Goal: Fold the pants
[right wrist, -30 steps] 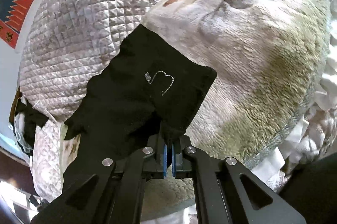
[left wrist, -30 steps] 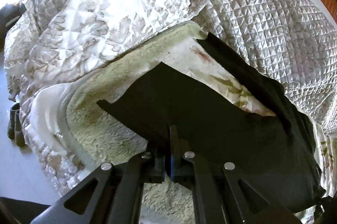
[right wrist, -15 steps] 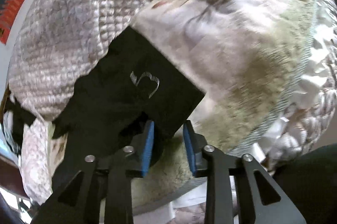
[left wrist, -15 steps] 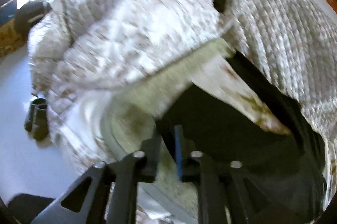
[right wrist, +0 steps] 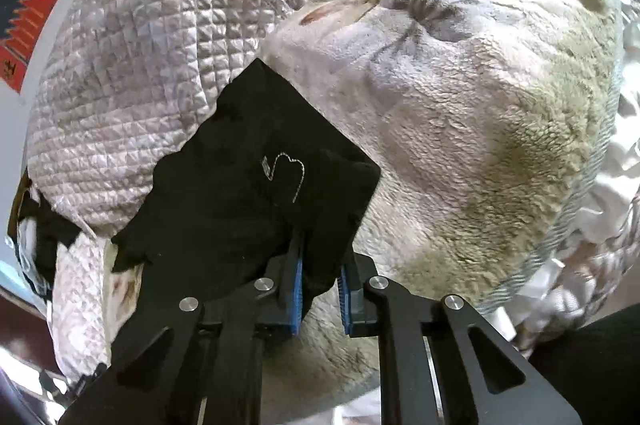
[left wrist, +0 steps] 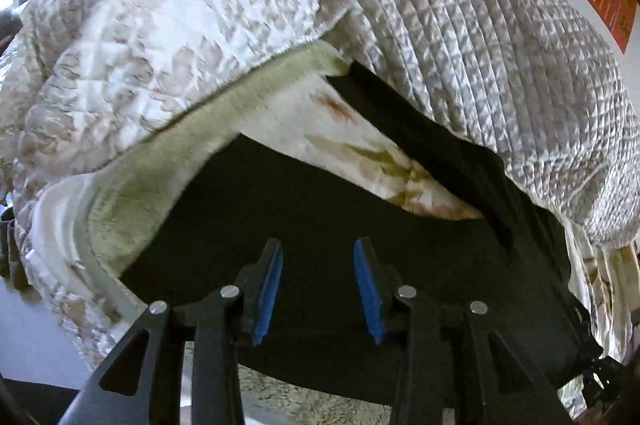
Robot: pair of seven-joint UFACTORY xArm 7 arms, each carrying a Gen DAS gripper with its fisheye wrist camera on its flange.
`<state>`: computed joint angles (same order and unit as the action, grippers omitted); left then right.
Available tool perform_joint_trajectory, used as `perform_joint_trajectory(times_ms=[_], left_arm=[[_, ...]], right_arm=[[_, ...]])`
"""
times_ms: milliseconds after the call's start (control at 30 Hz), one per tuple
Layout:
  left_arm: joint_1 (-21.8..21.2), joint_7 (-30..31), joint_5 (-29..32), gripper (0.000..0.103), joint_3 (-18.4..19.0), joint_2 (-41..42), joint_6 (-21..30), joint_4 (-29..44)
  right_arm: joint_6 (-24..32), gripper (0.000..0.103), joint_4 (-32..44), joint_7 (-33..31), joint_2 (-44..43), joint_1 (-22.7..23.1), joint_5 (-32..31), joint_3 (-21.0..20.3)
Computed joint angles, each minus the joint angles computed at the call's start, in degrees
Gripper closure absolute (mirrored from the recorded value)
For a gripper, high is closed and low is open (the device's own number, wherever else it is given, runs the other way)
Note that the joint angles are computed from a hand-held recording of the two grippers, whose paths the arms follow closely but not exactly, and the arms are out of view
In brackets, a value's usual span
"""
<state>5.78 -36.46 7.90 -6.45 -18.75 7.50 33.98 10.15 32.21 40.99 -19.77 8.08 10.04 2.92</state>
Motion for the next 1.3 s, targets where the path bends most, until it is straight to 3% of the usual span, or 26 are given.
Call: perform_joint_trajectory(times_ms=[33, 100, 200, 267, 333, 500, 633, 700, 733, 833, 1000, 1067, 1200, 1300], left_arm=[[-0.44, 0.57, 0.00, 0.063, 0.13, 0.74, 0.67, 0.46], [-1.41, 1.38, -0.28, 0.063, 0.55, 1.95, 1.80, 1.04], [0.13, -0.99, 2.90, 0.063, -1.30, 2.32, 5.07, 1.54], [-0.46, -1.51, 3.47, 0.063, -1.10, 1.20, 4.70, 0.70], [-1.70, -0.78, 3.99, 0.063, -1.23, 0.16, 3.27, 0.04], [-8.71, 6.72, 1.28, 0.063, -0.26, 1.82, 0.16, 0.88], [-7.92, 5.98, 3.42, 0.063, -3.06, 5.85, 4.53, 3.93], [-5.49, 1.90, 9.76, 0.063, -5.26, 6.86, 4.58, 4.36], [-5.31, 0.98, 11.66, 0.063, -5.55, 6.73, 5.30, 4.60], [-8.09, 2.67, 9.25, 0.063, -3.01, 5.83, 7.21, 4.97], [-5.56, -3.23, 14.36, 0.063, -4.45, 5.23, 9.43, 6.41], [-4.53, -6.35, 17.18, 0.063, -4.95, 5.24, 10.61, 6.71], [-3.37, -10.62, 20.96, 0.060, -4.57, 4.87, 12.81, 6.64], [-4.58, -9.29, 19.71, 0.059, -2.60, 5.02, 14.15, 6.53]], right_arm=[[2.39, 0.088, 1.07, -1.61, 1.38, 1.16, 0.58, -1.25], [1.67, 0.085, 0.61, 0.43, 1.29, -0.51, -0.32, 0.35], [3.63, 0.069, -0.06, 11.81, -2.89, -11.24, -11.73, 9.96], [5.62, 0.069, -0.37, 18.57, -6.53, -17.15, -19.05, 14.66], [6.34, 0.069, 0.16, 20.48, -8.21, -18.73, -23.33, 15.75], [2.66, 0.069, 3.83, 10.09, -2.64, -9.86, -25.84, 10.79], [4.96, 0.069, 8.58, -1.35, 4.79, -3.11, -25.67, 8.87], [9.31, 0.069, 10.88, -3.85, 7.98, -2.37, -26.70, 9.34], [9.82, 0.069, 11.17, -3.15, 8.59, -2.16, -28.68, 9.17], [9.27, 0.068, 10.43, -1.62, 6.88, -1.98, -31.59, 8.83], [5.04, 0.067, 9.19, -5.29, 5.34, 0.33, -28.70, 7.82], [5.22, 0.055, 9.90, -6.11, 6.74, 0.76, -28.04, 8.34], [7.43, 0.054, 11.02, -8.60, 9.03, 2.21, -24.96, 7.24], [7.43, 0.054, 10.95, -9.33, 8.35, 2.78, -23.88, 6.84]])
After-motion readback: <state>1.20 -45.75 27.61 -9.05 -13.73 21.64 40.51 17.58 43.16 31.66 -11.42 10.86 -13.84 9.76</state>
